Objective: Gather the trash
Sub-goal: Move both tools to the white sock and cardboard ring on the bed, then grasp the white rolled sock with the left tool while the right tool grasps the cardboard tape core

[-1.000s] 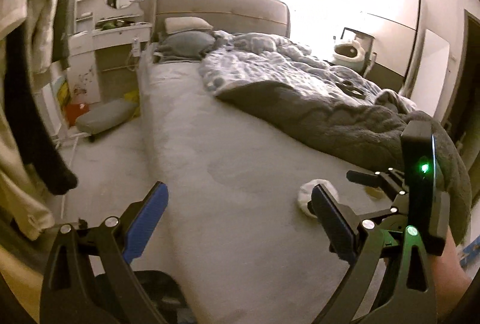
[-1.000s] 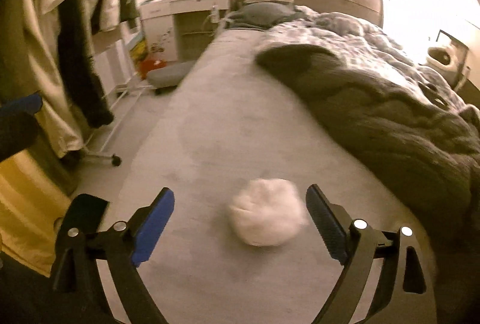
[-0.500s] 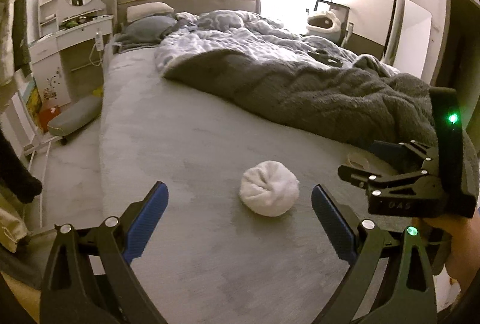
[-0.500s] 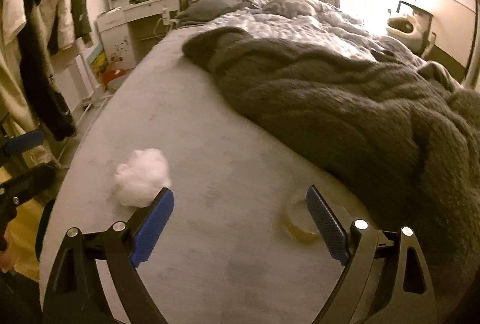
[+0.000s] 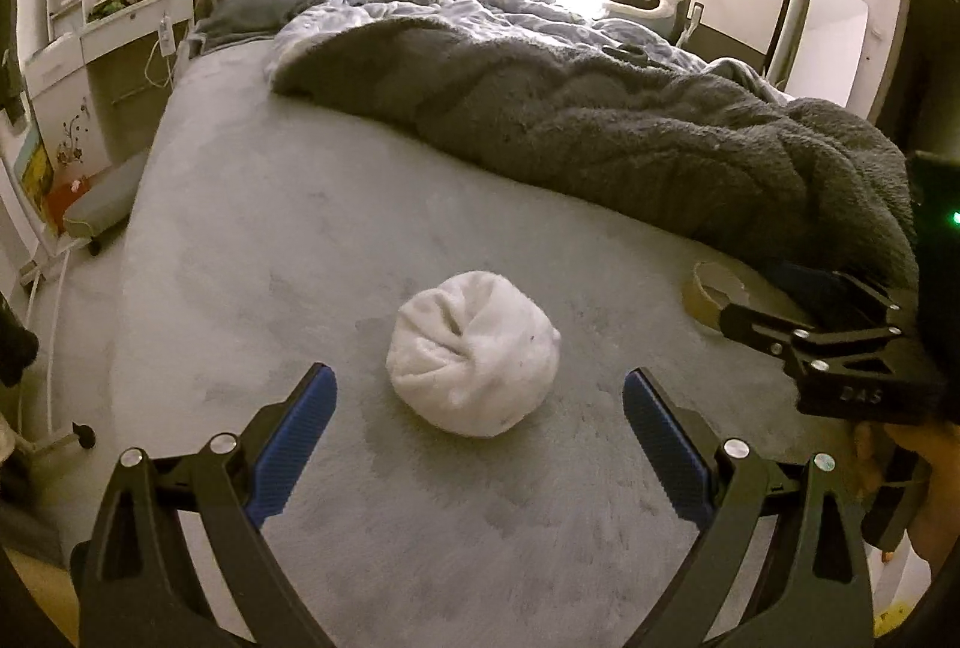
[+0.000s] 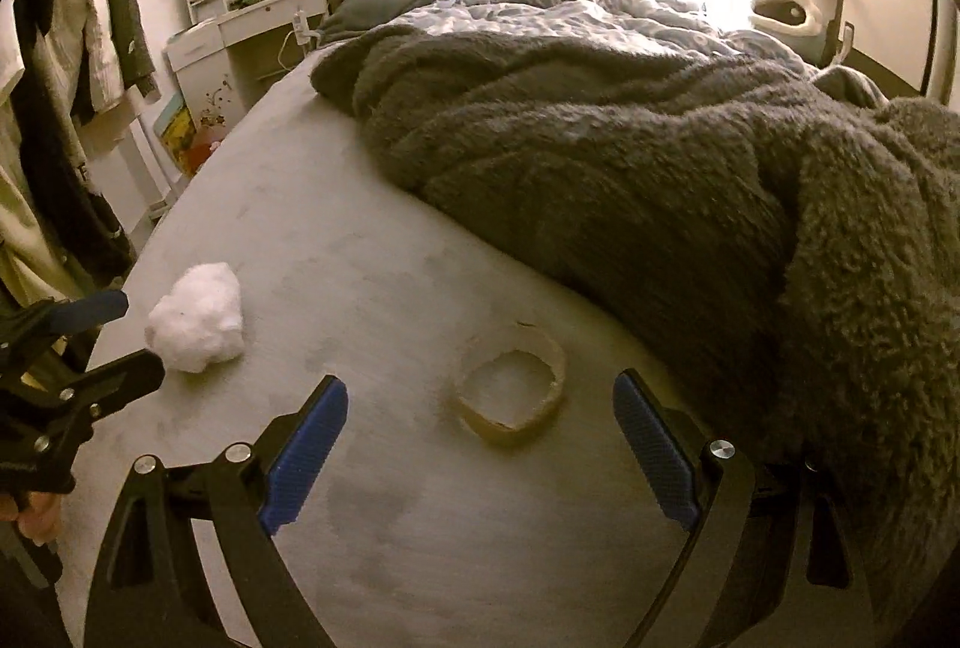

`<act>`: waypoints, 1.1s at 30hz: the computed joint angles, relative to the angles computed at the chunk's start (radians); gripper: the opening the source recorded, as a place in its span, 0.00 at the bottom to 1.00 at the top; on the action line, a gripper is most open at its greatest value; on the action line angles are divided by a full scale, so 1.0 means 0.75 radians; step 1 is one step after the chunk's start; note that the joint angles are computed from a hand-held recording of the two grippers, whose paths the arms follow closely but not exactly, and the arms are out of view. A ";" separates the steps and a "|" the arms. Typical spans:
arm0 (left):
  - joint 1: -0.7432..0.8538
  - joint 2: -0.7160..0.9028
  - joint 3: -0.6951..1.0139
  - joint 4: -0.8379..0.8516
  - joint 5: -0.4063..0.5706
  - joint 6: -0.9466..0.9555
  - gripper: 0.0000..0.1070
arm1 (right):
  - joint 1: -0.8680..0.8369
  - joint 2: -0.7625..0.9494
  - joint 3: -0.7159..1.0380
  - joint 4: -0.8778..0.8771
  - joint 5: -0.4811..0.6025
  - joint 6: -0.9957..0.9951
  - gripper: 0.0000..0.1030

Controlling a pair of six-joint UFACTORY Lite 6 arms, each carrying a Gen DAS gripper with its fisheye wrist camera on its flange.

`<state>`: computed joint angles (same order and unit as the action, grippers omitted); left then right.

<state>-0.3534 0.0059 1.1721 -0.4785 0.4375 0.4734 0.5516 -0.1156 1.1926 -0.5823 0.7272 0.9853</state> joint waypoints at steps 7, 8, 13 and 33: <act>-0.056 0.108 0.071 0.134 -0.073 -0.148 0.91 | -0.026 -0.034 -0.032 0.036 -0.062 -0.015 0.88; -0.070 0.122 0.080 0.190 -0.088 -0.189 0.91 | -0.023 -0.020 -0.018 0.036 -0.057 -0.019 0.85; -0.081 0.181 0.117 0.226 -0.097 -0.212 0.90 | -0.035 0.041 0.007 0.052 -0.030 -0.053 0.73; -0.041 0.065 -0.001 0.274 -0.144 -0.224 0.48 | -0.063 0.060 -0.022 0.059 -0.012 -0.108 0.42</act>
